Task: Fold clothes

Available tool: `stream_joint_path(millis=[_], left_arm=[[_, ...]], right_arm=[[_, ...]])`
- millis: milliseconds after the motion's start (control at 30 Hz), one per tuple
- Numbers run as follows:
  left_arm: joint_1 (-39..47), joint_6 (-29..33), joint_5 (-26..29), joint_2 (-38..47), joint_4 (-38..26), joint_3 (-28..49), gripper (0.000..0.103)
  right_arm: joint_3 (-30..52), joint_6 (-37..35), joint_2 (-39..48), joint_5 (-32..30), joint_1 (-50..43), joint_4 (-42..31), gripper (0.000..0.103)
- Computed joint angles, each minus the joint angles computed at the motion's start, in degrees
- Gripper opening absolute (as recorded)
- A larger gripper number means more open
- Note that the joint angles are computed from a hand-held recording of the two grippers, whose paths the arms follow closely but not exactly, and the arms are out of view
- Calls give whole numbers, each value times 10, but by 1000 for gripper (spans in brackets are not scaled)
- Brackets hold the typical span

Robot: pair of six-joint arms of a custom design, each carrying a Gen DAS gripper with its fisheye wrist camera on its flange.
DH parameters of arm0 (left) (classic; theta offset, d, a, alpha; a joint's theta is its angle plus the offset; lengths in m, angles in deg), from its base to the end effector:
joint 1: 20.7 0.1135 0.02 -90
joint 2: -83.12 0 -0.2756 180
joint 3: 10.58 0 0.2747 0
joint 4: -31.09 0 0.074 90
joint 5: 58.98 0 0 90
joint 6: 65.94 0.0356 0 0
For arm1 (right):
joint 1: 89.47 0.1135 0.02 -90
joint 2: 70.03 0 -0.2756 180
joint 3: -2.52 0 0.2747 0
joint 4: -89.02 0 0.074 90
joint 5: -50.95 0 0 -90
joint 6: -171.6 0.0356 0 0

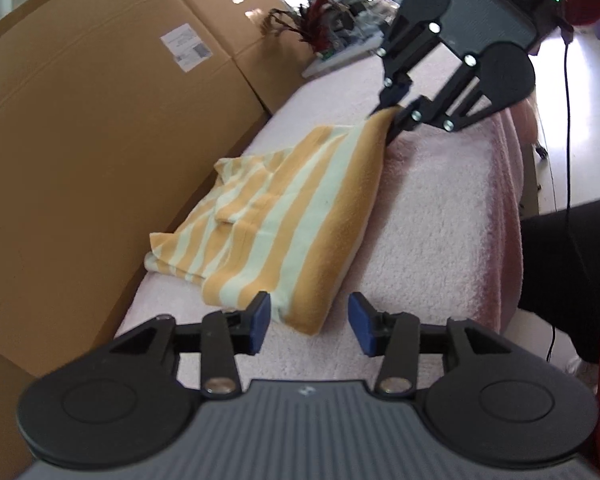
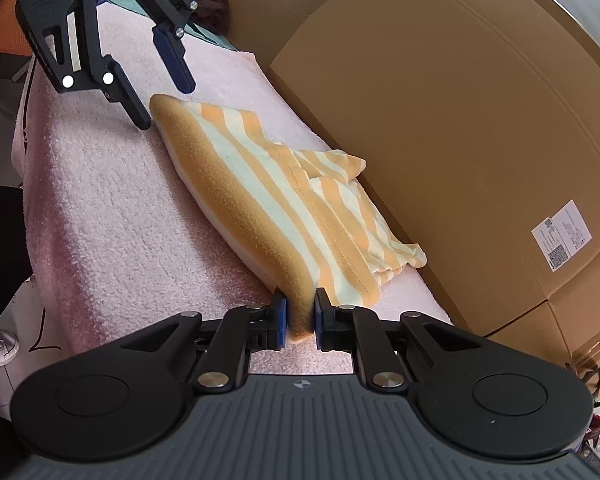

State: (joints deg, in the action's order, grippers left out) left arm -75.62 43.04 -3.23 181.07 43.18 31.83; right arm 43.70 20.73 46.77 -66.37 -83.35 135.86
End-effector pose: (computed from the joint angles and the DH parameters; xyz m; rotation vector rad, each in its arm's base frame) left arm 0.1823 -0.2247 0.0888 1.0785 1.9139 0.3493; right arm 0.3016 0.0488 0.0425 -1.3396 1.5047 -0.1121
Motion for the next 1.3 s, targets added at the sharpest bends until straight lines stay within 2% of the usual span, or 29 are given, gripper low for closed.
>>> stream_joint_path(millis=[67,100,200,233,267,367,467,700,800,933,1000,1100,1200,1300], left_arm=[[9,24,5,1,-32,21,59],[17,25,12,-1,-58,36,58],[42,37,13,16,-89,69,47],[47,45,12,26,-71,69,45],[48,48,11,37,-52,68,37],[30,53,-27,74,3,67,23],[13,51,-51,80,49,43,17],[-6,-14,-27,3,10,7,13],[-11,-67,10,-59,-17,-15,12],[-68,-133,6,-116,-70,-34,12],[-98,-172,6,-132,-103,-36,12],[-122,-215,14,-148,-119,-43,13],[-92,-222,49,-171,-107,-53,13],[-20,-216,115,-201,-100,-48,15]], right_arm=[[5,4,-1,1,2,-7,11],[9,7,-1,2,4,-9,11],[-4,15,8,-5,-3,16,11],[-4,20,9,-7,-5,20,11],[-4,27,11,-8,-5,23,11],[-2,58,20,-12,-6,35,11],[-4,67,29,-22,-11,43,11],[-32,51,-40,-56,-32,-15,9],[-45,33,-90,-74,-47,-81,9],[-61,-1,-152,-89,-71,-189,9],[-68,-26,-191,-94,-80,-256,9],[-73,-61,-266,-109,-102,-379,9],[-54,-65,-306,-118,-112,-462,9],[-12,-33,-295,-112,-98,-491,9]])
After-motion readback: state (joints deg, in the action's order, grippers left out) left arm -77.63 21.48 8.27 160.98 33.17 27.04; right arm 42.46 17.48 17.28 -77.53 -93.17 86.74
